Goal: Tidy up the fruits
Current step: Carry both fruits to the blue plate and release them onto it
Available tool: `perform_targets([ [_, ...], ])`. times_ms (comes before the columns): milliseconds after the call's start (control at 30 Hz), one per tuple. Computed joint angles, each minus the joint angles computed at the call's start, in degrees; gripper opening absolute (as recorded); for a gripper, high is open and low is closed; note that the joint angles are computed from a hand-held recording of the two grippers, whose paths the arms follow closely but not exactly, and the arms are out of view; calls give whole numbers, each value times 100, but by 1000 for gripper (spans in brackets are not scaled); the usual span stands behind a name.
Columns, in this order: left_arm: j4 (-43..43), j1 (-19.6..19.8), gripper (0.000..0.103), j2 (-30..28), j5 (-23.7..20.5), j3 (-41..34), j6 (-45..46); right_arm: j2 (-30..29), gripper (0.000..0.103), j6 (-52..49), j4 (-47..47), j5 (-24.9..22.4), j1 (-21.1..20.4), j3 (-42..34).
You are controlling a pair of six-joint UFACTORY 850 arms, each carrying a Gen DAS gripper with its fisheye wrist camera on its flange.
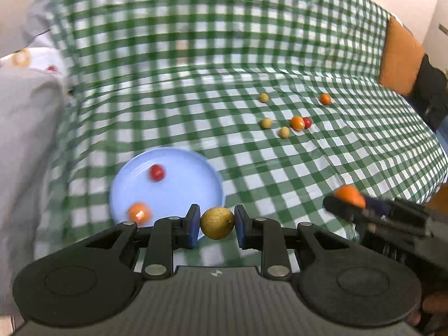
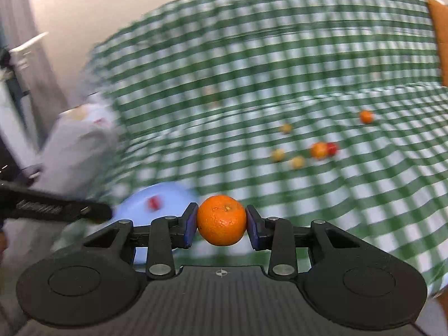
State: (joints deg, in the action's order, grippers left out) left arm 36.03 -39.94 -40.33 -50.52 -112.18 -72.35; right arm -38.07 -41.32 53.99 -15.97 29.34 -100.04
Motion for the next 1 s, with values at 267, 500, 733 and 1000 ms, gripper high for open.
perform_targets([
  [267, 787, -441, 29, 1269, -230, 1577, -1636, 823, 38, -768, 226, -189, 551, 743],
  [500, 1250, -726, 29, 1827, -429, 2219, -2416, 1089, 38, -1156, 362, -60, 799, 923],
  [733, 1427, -823, 29, 1961, -396, 2323, -2800, 1246, 38, -1473, 534, -59, 875, 1069],
  [1000, 1444, -852, 29, 1938, -466, 2277, -2815, 1354, 38, -1744, 890, 155, 860, 1239],
])
